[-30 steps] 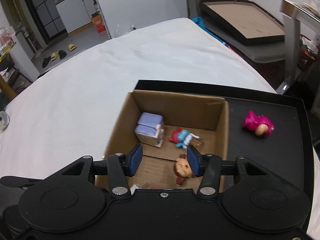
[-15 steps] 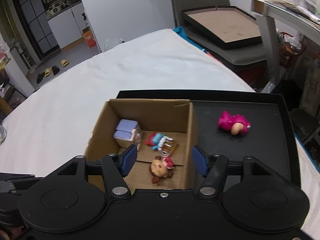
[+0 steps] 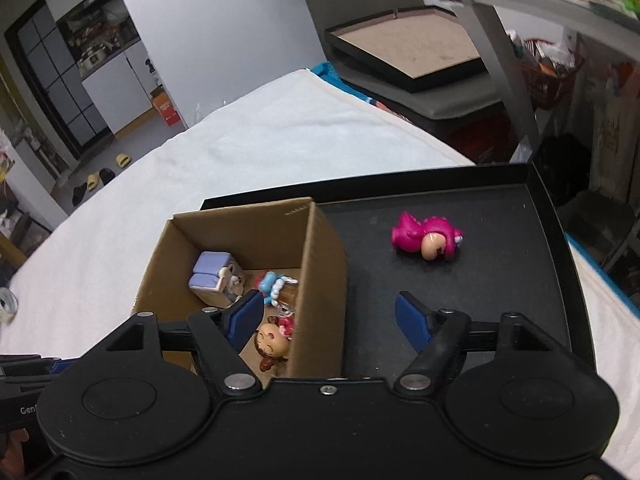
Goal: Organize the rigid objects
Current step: 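Move the right gripper to the pink dinosaur figure and close on it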
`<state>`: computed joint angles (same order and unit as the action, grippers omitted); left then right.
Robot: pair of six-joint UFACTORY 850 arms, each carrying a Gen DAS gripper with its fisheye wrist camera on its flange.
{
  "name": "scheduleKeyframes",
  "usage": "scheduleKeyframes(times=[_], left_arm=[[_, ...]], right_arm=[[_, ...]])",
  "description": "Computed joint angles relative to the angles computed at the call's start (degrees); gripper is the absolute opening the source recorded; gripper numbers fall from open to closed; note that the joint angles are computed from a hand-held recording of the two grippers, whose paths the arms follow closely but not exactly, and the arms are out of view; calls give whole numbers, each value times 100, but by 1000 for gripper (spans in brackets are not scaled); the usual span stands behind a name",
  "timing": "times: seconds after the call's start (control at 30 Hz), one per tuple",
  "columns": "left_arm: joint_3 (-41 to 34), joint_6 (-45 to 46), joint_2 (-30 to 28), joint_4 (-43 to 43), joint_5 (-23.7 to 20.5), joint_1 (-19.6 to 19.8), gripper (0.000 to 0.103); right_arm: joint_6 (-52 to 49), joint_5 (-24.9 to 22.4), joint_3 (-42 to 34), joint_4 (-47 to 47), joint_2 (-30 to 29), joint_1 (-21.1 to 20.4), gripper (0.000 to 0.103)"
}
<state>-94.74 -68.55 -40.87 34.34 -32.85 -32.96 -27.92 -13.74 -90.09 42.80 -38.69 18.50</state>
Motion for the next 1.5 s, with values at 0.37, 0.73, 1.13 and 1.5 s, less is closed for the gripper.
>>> scheduleKeyframes(times=[0.37,0.73,1.13,1.5], left_arm=[[-554,235,-353,-51,-670,-94,48],[-1566,631,-1017,-88,-1791,-217,49],[-2301,987,-1480,-320,-2407,-222,49],[-2590,1074,-1655,-417,-2643,-214,49]], right_arm=[[-516,196,-222,539,-351,-274,76],[-126,105,-858,160,-940,-437,90],[1057,-428,-2085,-1073,-1789,-418,98],[1877,-791,-2752,-2596,-2199,-315,68]])
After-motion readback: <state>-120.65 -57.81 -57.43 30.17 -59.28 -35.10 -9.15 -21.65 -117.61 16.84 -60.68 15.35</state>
